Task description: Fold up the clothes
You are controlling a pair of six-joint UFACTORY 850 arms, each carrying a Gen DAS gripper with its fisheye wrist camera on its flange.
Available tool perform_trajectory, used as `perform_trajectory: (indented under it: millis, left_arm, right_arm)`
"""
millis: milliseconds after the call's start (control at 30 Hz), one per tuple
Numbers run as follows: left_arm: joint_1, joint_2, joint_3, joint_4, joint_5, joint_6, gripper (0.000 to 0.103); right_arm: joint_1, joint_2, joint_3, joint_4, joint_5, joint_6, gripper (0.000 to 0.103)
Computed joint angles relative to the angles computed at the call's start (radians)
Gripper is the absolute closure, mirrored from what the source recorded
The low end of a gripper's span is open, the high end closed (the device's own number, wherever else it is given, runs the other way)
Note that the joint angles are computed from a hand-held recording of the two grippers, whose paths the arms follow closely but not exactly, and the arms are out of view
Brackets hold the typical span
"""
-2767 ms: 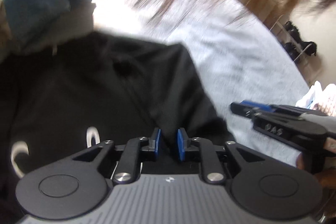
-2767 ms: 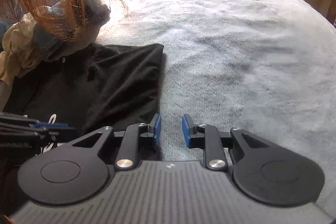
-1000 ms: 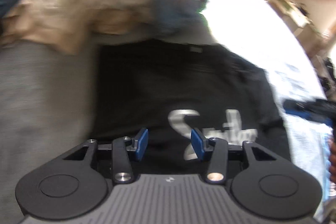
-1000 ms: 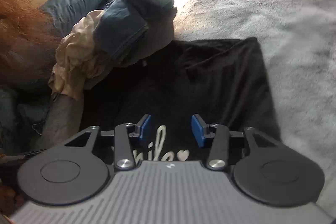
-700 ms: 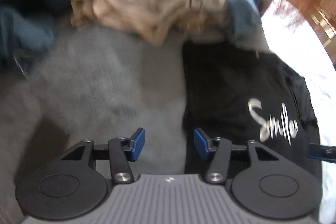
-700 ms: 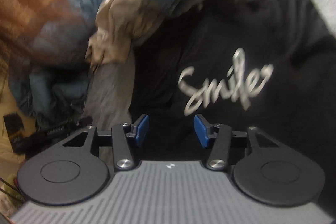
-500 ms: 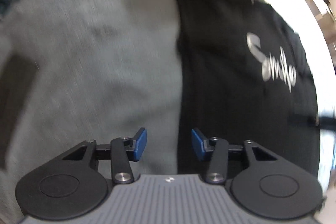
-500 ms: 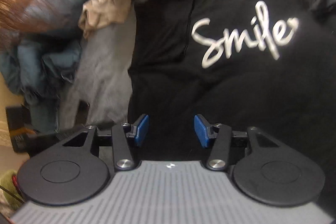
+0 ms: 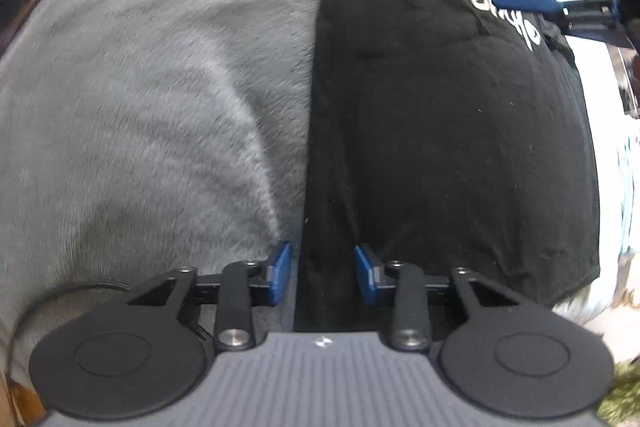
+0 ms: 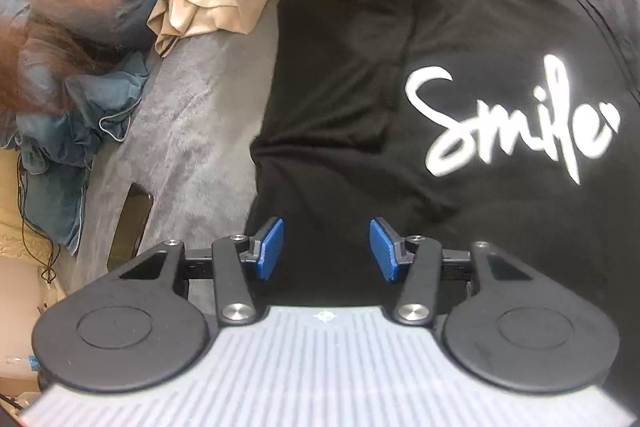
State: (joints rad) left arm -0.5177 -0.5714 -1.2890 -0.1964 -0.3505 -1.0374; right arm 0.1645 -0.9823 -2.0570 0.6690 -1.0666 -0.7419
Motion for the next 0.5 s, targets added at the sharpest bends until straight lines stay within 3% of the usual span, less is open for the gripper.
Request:
perform_trajectory:
  millis: [100,300,433,500]
  left_arm:
    - [0.002,0.014,0.028,-0.01,0.021,-0.053,0.09]
    - [-0.002,0.027,0.043,0.052,0.04,-0.1,0.098]
    - [-0.009,0.031,0.032,0.16,0.022,-0.188,0.1]
    - [-0.014,0.035,0.03,0.214,0.018,-0.223,0.1]
  right_arm:
    - [0.039,-0.03,-0.045,0.008,0.043,-0.036,0.055]
    - [0.143,-0.147,-0.23,-0.109,0.152,-0.011,0.051]
    - [0.198,-0.326,-0.526,-0.251,0.04,0.072,0.049]
    - [0.22,-0.36,-0.576,-0.296,0.034,0.074,0.049]
